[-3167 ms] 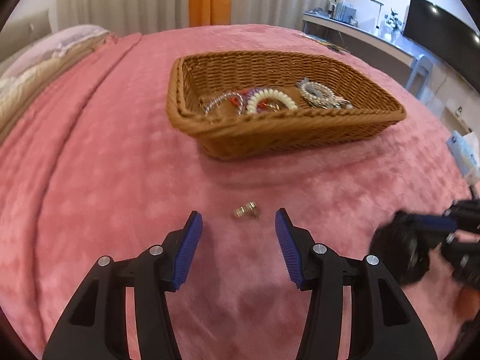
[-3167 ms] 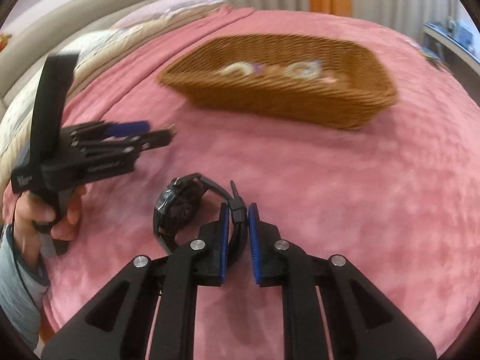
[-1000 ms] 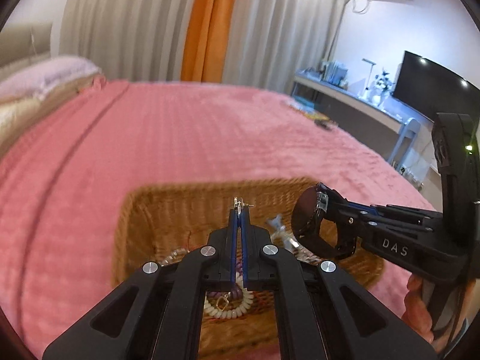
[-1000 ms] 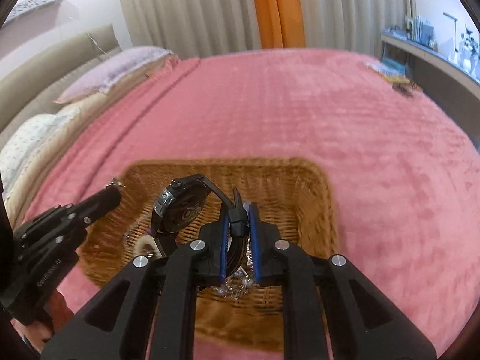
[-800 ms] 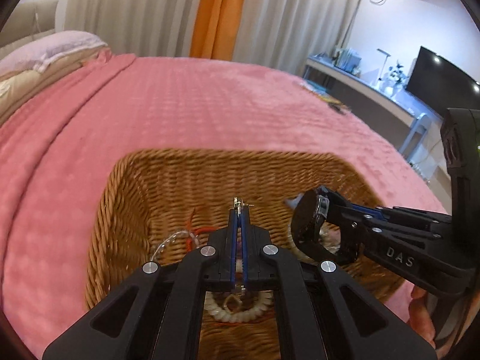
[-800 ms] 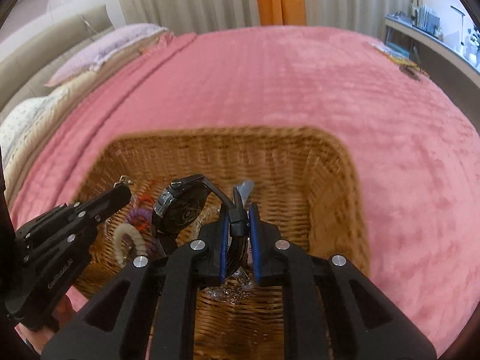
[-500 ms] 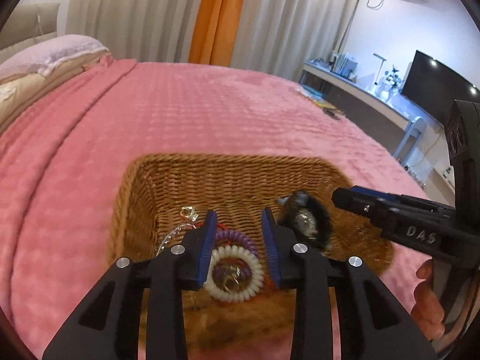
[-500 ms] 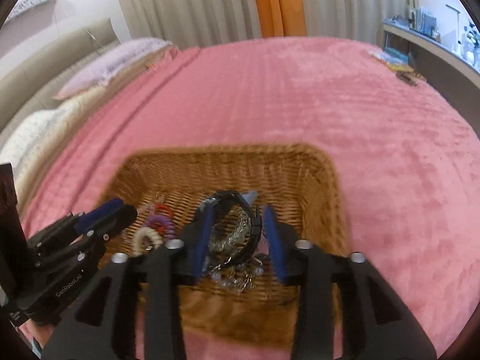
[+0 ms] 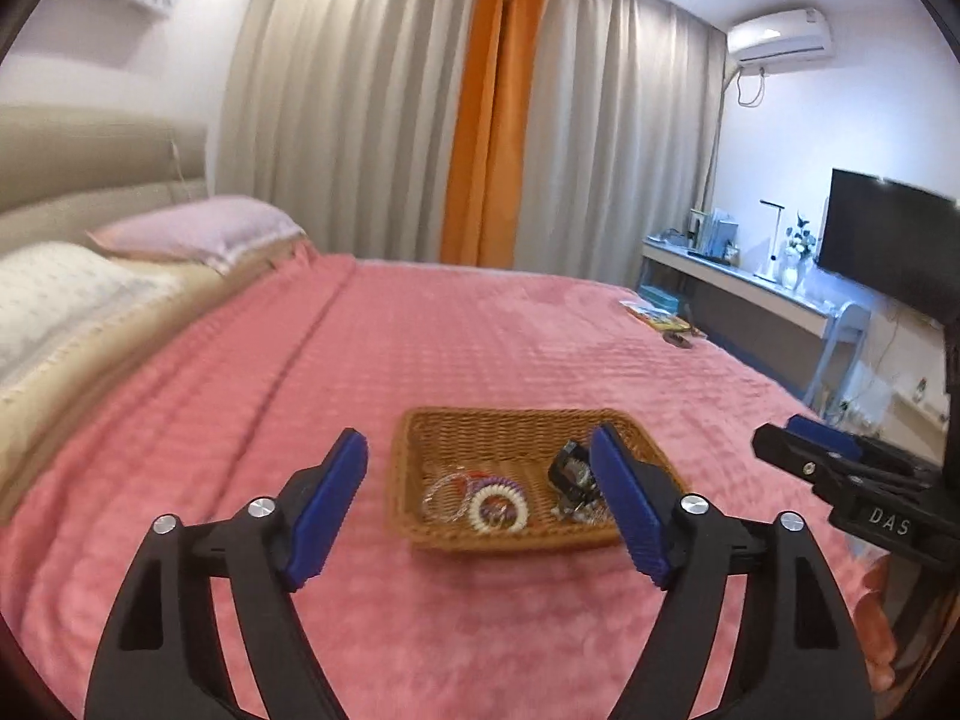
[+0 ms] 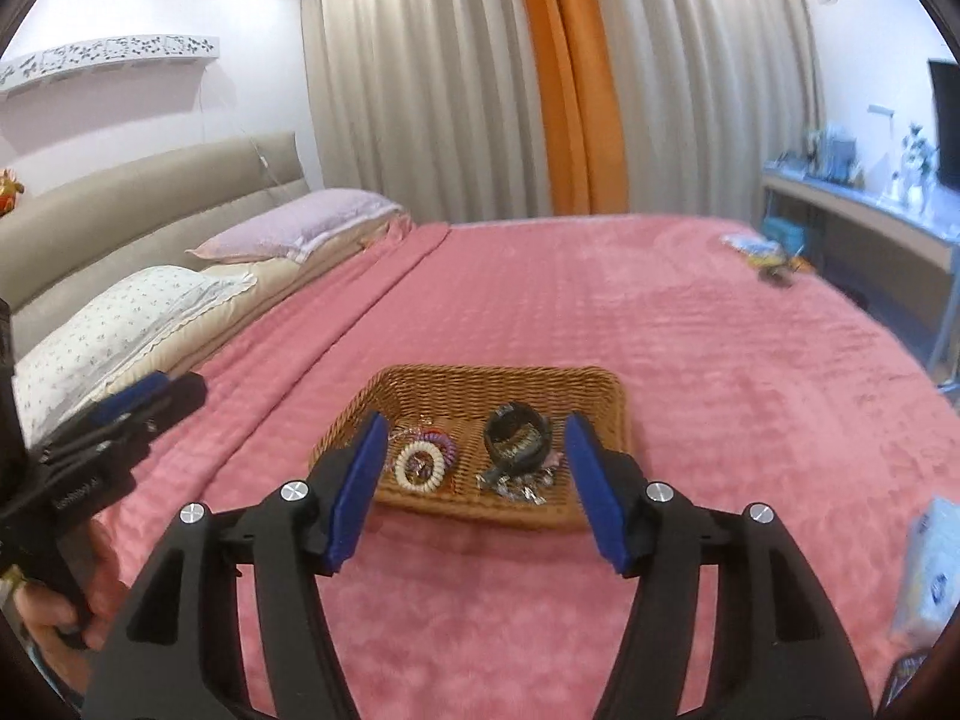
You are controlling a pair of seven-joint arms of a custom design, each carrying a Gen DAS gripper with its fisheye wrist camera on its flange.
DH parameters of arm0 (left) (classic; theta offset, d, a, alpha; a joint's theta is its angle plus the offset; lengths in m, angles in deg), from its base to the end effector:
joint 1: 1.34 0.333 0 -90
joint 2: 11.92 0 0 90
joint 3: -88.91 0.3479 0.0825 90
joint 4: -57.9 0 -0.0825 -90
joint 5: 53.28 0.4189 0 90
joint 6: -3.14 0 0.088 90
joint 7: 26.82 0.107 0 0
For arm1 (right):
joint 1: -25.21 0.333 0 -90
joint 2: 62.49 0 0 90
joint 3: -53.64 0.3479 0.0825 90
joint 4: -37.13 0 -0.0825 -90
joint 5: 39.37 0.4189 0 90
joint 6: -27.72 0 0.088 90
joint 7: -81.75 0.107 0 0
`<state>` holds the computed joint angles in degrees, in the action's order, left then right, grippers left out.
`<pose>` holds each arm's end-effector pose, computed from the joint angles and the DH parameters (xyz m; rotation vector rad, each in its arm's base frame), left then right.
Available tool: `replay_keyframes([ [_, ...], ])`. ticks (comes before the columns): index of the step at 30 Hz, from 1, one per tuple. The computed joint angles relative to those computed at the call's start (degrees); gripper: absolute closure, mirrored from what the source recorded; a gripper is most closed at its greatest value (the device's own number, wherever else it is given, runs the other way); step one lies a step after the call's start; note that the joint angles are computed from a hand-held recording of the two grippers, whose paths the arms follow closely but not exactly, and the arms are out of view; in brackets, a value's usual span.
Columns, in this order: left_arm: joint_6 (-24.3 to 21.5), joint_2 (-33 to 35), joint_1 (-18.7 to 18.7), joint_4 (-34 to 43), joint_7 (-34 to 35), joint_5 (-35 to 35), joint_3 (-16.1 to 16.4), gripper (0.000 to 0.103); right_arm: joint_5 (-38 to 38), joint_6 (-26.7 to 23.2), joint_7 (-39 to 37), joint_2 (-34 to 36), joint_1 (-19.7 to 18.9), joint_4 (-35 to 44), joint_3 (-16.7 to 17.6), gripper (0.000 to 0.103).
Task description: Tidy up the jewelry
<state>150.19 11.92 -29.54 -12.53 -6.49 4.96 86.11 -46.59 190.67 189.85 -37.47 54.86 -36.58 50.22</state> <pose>0.6648 -0.4035 0.6675 -1.5479 1.4331 -1.0927 0.6935 0.3633 0.6639 -1.6461 1.2646 -0.6336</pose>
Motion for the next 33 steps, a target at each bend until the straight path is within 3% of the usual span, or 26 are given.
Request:
replay_keyframes([
  [2, -2.0, -2.3, -2.5, -3.6, -5.0, 5.8, 1.6, 0.017, -8.4, 4.8, 8.5, -3.5, 6.0, -7.5, -7.3, 0.044],
  [4, -4.7, -4.7, -4.6, -8.0, -12.5, 13.5, 2.2, 0.015, -14.7, 7.4, 15.2, -5.2, 9.3, -11.7, -11.4, 0.044],
  [8, -13.1, -6.5, -6.8, -13.6, -24.6, 23.4, 1.2, 0.015, -18.0, 9.5, 21.3, -5.6, 9.2, -16.0, -11.3, 0.044],
  [10, -16.2, -6.1, -6.9, -14.5, -27.0, 26.1, 0.2, 0.015, -22.2, 10.1, 26.6, -4.9, 11.8, -16.6, -15.0, 0.044],
  [12, -17.6, -4.8, -6.1, -13.5, -24.8, 26.6, -1.2, 0.015, -29.1, 9.6, 33.3, -3.7, 15.7, -15.9, -20.2, 0.044],
  [18, -14.9, -2.5, -3.4, -13.0, -23.9, 25.1, -3.6, 0.015, -33.4, 8.2, 37.0, -2.3, 13.1, -15.0, -17.5, 0.044],
  [22, -15.5, -2.1, -4.1, -12.8, -22.5, 25.1, -3.1, 0.014, -39.4, 7.9, 41.6, -2.4, 13.9, -14.9, -18.3, 0.044],
  [33, -15.3, -1.8, -4.1, -12.7, -23.0, 23.9, -3.0, 0.011, -53.3, 6.1, 50.8, -3.3, 12.3, -14.4, -15.4, 0.041],
])
